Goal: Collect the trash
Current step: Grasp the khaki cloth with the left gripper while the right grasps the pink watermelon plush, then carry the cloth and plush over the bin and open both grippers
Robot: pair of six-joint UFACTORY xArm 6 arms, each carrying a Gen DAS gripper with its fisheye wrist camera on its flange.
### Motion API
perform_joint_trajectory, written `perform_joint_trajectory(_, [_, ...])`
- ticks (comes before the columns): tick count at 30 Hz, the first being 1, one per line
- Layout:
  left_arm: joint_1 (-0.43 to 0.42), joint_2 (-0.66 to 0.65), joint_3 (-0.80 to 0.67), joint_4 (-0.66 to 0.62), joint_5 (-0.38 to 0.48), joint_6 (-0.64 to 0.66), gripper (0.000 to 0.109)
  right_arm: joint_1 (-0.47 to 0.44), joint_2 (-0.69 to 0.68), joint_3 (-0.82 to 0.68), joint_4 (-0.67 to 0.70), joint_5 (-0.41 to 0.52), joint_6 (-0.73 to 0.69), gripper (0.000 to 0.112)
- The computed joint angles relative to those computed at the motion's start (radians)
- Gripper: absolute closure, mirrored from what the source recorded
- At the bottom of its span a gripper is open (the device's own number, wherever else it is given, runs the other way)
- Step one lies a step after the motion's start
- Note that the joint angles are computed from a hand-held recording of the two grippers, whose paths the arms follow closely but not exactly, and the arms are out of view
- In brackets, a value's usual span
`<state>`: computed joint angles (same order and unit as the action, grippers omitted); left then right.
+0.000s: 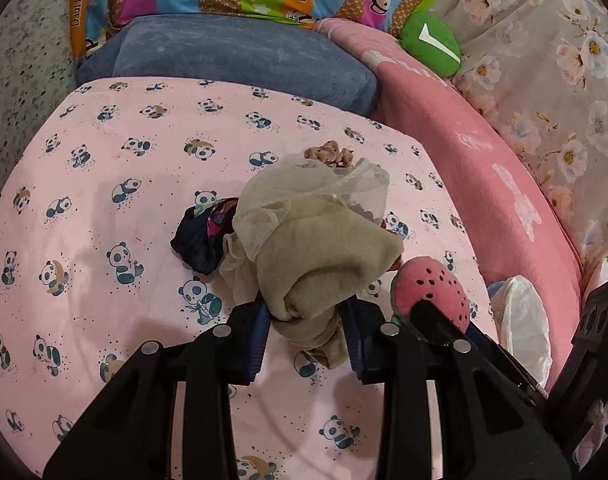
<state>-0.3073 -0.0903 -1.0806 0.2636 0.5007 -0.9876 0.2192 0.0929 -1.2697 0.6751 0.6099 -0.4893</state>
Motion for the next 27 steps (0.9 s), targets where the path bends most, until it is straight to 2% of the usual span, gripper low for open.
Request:
perform_joint_trajectory(14, [-0.131,-0.008,-0.154,0.157,0.064,-0.067,0.077,-0.112,-0.179,0.051,0.147,-0.008,-0.106,0.065])
perform_joint_trajectory(27, [-0.255,0.124,-0.368,0.137,0.085,0.028,0.077,-0.279,-0.249,0.07,0.241,0.008,-0.169,0.065])
